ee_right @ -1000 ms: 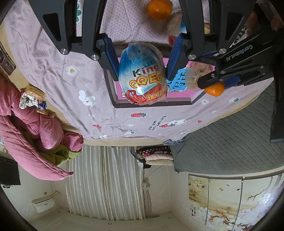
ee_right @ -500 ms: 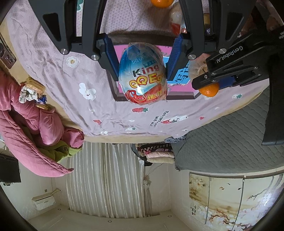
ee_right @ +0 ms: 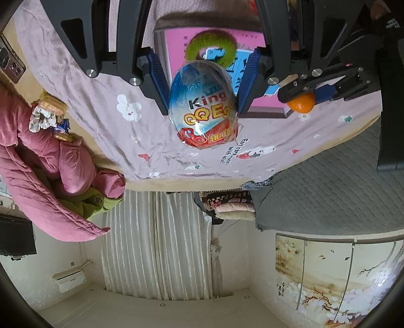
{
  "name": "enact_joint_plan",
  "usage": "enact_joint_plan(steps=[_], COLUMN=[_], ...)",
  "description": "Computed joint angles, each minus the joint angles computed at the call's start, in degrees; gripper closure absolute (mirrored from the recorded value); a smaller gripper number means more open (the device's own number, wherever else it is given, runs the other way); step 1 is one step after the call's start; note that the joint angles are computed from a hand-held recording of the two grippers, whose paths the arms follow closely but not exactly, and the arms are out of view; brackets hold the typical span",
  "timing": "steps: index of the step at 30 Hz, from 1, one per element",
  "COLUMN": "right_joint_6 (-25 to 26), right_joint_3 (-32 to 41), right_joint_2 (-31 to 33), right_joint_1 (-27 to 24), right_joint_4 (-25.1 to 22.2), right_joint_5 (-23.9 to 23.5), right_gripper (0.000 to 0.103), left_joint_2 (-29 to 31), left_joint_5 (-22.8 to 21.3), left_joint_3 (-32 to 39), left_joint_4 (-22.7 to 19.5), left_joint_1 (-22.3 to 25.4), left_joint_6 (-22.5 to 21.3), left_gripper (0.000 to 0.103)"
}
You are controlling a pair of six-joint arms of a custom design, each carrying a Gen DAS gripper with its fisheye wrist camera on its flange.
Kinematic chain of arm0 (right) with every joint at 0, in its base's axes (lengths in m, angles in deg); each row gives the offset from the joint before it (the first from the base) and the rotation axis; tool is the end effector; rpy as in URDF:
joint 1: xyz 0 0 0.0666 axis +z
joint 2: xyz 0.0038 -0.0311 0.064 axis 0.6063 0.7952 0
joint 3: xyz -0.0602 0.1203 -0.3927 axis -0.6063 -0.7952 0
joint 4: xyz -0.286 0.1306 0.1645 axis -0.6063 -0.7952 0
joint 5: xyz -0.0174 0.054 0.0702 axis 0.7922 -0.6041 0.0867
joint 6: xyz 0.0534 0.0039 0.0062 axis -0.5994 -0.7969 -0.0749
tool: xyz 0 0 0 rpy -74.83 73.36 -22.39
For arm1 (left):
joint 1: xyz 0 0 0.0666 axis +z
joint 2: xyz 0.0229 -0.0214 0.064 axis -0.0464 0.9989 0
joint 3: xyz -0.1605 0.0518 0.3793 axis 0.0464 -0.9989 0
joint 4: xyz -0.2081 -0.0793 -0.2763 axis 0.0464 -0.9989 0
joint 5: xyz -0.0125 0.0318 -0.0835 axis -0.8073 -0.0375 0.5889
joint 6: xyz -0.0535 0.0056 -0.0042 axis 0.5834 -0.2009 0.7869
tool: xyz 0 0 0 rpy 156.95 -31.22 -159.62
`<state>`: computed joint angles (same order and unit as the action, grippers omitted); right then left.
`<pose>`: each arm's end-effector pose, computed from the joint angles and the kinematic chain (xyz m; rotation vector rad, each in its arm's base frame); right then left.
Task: Organize objects
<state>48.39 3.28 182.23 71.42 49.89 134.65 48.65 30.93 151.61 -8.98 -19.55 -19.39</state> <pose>0.4691 0.2846 0.3048 0.3989 1.9112 -0.1922 0.5806 -0.1882 0.2980 0.5647 2.0602 -0.4637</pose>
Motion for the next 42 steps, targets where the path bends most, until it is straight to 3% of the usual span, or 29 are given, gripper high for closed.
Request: enact_joint_plan(steps=[12, 29, 42], right_joint_6=[0.3, -10.1, -11.6], right_joint_3=[2.2, 0.7, 2.4], right_joint_2=[1.5, 1.5, 3.3], right_joint_1=[-1.8, -4.4, -4.5], right_joint_4=[-2.0, -12.0, -17.7], right_joint_5=[-0.2, -5.8, -8.6], right_gripper=[0.050, 0.050, 0.050], left_joint_2=[3.3, 5.5, 6.6], left_joint_5=[-0.1, 1.2, -0.3], left_joint_3=[5.1, 7.4, 8.3], left_joint_4=[-5.2, -13.1, -16.5], left_joint_1=[-0.3, -0.7, -1.5], left_joint_6=[-0.9, -5.0, -7.0], left_gripper=[0.063, 0.063, 0.063])
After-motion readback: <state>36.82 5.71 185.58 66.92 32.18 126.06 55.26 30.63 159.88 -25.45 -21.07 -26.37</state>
